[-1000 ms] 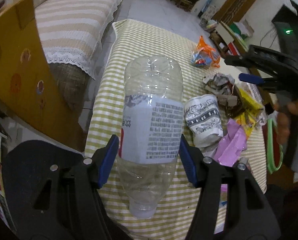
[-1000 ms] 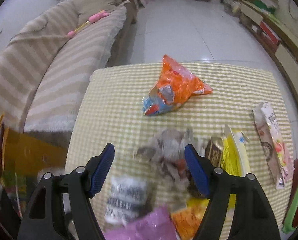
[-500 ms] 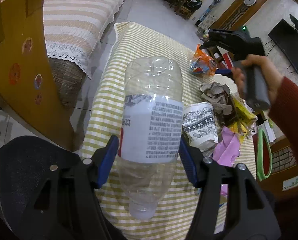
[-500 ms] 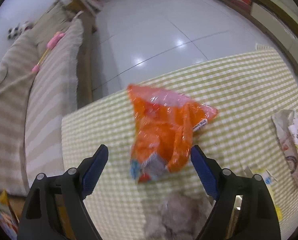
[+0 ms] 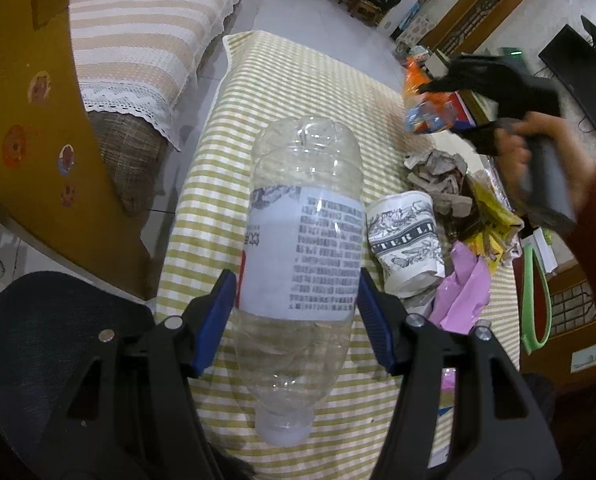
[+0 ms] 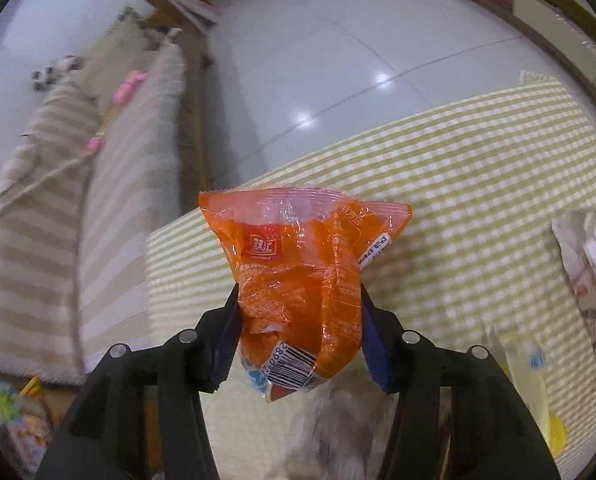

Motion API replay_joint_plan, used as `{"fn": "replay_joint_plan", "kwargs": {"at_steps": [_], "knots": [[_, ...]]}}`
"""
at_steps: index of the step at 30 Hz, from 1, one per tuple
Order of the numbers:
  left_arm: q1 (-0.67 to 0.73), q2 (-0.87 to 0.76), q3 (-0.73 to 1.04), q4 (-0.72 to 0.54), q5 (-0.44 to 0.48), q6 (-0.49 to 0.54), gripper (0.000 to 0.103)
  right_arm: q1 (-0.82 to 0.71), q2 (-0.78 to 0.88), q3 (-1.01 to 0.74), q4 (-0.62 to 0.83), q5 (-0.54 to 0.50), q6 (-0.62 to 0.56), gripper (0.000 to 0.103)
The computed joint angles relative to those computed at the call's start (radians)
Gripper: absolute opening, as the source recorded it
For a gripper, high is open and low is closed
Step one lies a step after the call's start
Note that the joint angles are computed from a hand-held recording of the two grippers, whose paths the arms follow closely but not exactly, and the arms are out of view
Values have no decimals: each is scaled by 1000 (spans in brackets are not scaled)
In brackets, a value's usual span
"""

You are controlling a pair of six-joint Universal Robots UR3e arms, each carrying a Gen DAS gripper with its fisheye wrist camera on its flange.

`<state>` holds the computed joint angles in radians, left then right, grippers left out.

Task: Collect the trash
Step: 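Grasp the orange snack bag with the right tool while the left tool holds the bottle, then lift the orange bag and the bottle and carry both toward the green bucket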

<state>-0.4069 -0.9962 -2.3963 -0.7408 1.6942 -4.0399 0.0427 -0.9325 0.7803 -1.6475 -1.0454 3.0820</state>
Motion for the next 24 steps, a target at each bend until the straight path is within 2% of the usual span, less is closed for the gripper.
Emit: {"fn": "replay_joint_plan", "kwargs": {"at_steps": [4,8,11,13,17,18,19,21,22,24], "knots": [[-18,-46,23,-3,9,1,58,-103,-274,299,22,117,-167,52],[-40,-86,47,-14,26,-2,58,-226,-531,499,153,184,-367,52],[-55,-129,74,-27,36,2,58,-325,-723,639,222,197,-497,52],[-60,-155,88,-31,37,7,58,-378,-831,725,221,200,-540,52],[-45,-174,91,-31,19,12,61,-502,-1011,816,380,221,-680,52],[-43,-183,97,-41,19,4,66,-493,-1033,843,353,218,-668,52],[-40,-190,101,-48,20,-5,67,-523,-1079,864,388,216,-711,52],[-43,-207,111,-54,28,-15,67,-524,-1120,900,386,214,-711,52],[-62,-234,133,-69,49,-19,67,-556,-1143,908,431,214,-750,52],[-92,-262,167,-93,84,-25,58,-628,-1185,915,544,213,-827,52]]}}
